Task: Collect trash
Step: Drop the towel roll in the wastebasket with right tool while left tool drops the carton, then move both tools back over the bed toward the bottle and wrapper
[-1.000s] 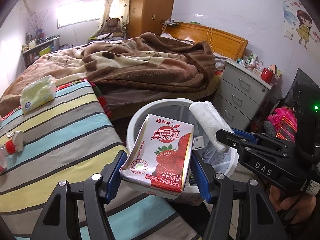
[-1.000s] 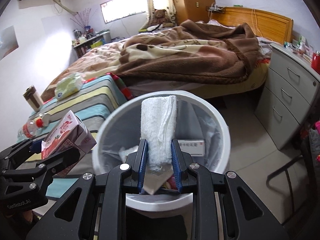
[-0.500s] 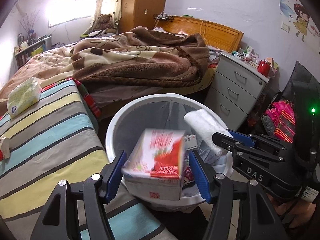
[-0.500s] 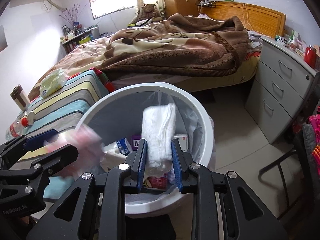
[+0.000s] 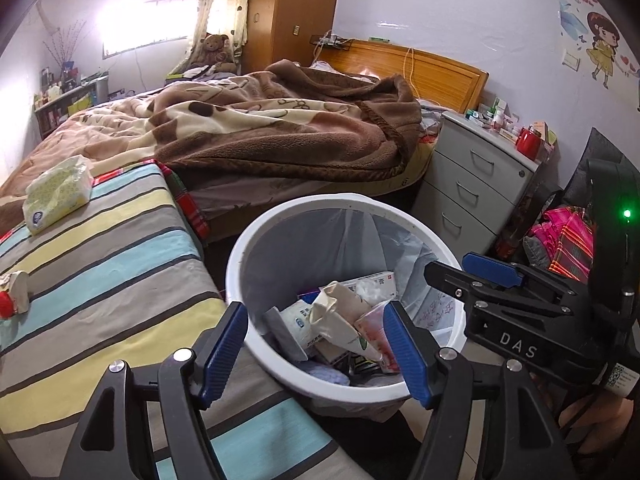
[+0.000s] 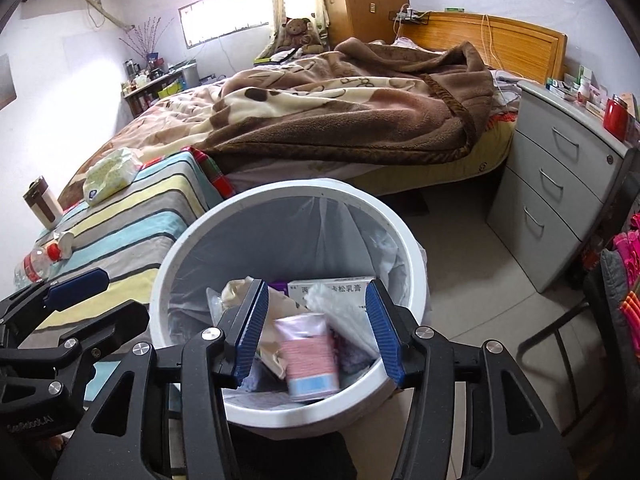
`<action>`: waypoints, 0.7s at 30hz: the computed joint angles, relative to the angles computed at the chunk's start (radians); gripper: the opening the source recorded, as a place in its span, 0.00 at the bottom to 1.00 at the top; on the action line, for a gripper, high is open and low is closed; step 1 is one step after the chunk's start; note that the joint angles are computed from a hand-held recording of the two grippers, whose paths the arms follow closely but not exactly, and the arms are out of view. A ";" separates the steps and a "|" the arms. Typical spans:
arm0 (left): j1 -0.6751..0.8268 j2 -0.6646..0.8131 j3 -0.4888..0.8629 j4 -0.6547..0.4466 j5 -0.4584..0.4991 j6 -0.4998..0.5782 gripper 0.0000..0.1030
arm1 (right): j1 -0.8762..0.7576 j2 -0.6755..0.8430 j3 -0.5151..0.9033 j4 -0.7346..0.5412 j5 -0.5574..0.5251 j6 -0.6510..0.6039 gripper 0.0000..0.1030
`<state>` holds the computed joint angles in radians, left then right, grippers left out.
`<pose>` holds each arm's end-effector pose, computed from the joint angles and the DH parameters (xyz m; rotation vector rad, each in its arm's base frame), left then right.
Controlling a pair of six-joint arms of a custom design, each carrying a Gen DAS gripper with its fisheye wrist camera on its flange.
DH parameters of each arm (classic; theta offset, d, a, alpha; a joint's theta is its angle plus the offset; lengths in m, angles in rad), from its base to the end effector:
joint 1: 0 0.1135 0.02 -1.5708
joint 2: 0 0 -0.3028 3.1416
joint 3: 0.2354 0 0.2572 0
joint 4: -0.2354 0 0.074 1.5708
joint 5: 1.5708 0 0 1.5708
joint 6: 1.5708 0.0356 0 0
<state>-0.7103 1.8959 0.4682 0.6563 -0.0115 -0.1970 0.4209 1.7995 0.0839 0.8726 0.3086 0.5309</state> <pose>0.2204 -0.1890 0.0850 0.5995 2.3071 -0.4290 0.1721 0.0652 0.0717 0.2693 2.3485 0.0855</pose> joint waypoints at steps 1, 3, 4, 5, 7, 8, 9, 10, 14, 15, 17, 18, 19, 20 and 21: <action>0.001 -0.005 -0.007 0.004 -0.002 -0.002 0.68 | 0.009 -0.003 0.000 0.001 0.003 0.002 0.51; 0.011 -0.022 -0.029 0.016 -0.007 0.000 0.68 | 0.029 -0.010 0.001 0.000 0.011 0.007 0.52; 0.015 -0.031 -0.038 0.018 -0.008 0.001 0.68 | 0.037 -0.016 0.002 -0.001 0.013 0.008 0.52; 0.022 -0.040 -0.049 0.023 -0.008 0.001 0.68 | 0.049 -0.019 0.003 0.000 0.018 0.011 0.53; 0.038 -0.059 -0.074 0.036 -0.003 0.006 0.68 | 0.070 -0.023 0.006 0.002 0.025 0.015 0.60; 0.045 -0.068 -0.084 0.039 -0.004 0.006 0.68 | 0.079 -0.022 0.008 0.005 0.028 0.016 0.62; 0.049 -0.076 -0.091 0.040 -0.011 0.006 0.68 | 0.089 -0.023 0.012 0.004 0.033 0.018 0.62; 0.055 -0.087 -0.103 0.046 -0.015 0.010 0.68 | 0.097 -0.024 0.016 0.001 0.035 0.020 0.62; 0.099 -0.129 -0.150 0.065 0.005 0.012 0.68 | 0.133 -0.025 0.033 -0.004 0.046 0.029 0.62; 0.104 -0.138 -0.158 0.067 -0.001 0.013 0.68 | 0.145 -0.023 0.038 -0.006 0.051 0.032 0.62; 0.125 -0.158 -0.180 0.078 0.003 0.024 0.68 | 0.170 -0.018 0.050 -0.004 0.061 0.033 0.62; 0.140 -0.170 -0.192 0.082 0.008 0.030 0.68 | 0.188 -0.020 0.056 -0.011 0.071 0.040 0.62; 0.151 -0.176 -0.201 0.086 0.011 0.035 0.68 | 0.197 -0.016 0.063 -0.010 0.071 0.037 0.62; 0.161 -0.183 -0.209 0.089 0.013 0.038 0.68 | 0.203 -0.014 0.068 -0.009 0.070 0.036 0.62; 0.170 -0.187 -0.217 0.094 0.015 0.040 0.68 | 0.213 -0.010 0.077 -0.011 0.071 0.036 0.62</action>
<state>-0.5406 1.7092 0.2514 0.7507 0.0035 -0.1568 0.6342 1.7892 0.1606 0.8616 0.3795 0.5669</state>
